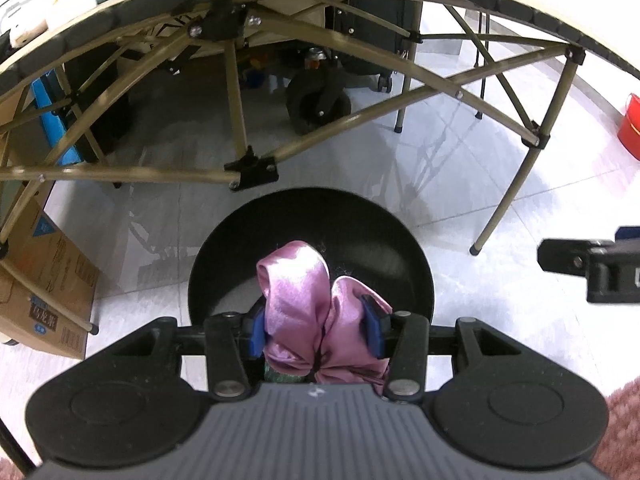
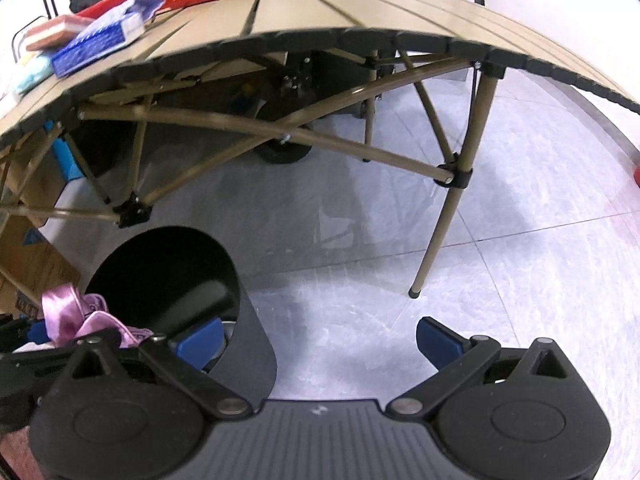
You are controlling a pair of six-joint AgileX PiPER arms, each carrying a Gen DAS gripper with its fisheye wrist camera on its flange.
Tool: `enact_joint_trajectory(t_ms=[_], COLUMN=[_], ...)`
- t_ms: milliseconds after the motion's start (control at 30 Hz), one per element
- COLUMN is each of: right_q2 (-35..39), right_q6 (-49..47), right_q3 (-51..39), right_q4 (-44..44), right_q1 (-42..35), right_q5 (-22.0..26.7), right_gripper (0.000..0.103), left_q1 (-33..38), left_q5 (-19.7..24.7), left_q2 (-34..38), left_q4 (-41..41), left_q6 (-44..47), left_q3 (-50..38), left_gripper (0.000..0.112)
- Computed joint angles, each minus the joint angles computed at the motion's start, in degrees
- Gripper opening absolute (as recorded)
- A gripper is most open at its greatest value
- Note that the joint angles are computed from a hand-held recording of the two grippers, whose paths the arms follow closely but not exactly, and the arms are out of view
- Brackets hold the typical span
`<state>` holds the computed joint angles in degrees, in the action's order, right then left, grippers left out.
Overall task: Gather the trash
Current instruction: 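Lower the pink satin bow into the bin and open the left tool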
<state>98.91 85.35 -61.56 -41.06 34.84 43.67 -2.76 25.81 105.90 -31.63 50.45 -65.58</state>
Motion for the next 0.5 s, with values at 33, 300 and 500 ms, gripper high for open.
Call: enact_joint_trajectory(t_ms=[33, 300, 500], right_q2=[-0.2, -0.3, -0.4], right_q6=[0.4, 4.2, 9.8], right_q3=[0.1, 0.7, 1.8], right_q4=[-0.3, -2.9, -6.3], right_q1=[-0.1, -1.1, -2.0], right_q5=[0.2, 0.7, 0.5], right_gripper=[0.103, 0.103, 0.103], left_q1=[-0.4, -2.8, -3.6], left_q5=[-0.2, -1.3, -3.1], left_q2=[0.3, 3.9, 6.3], left_q4=[0.2, 1.8, 3.0], left_q6=[-0.5, -5.8, -8.3], left_q3=[-0.4, -5.4, -7.6], left_gripper=[0.047, 0.047, 0.047])
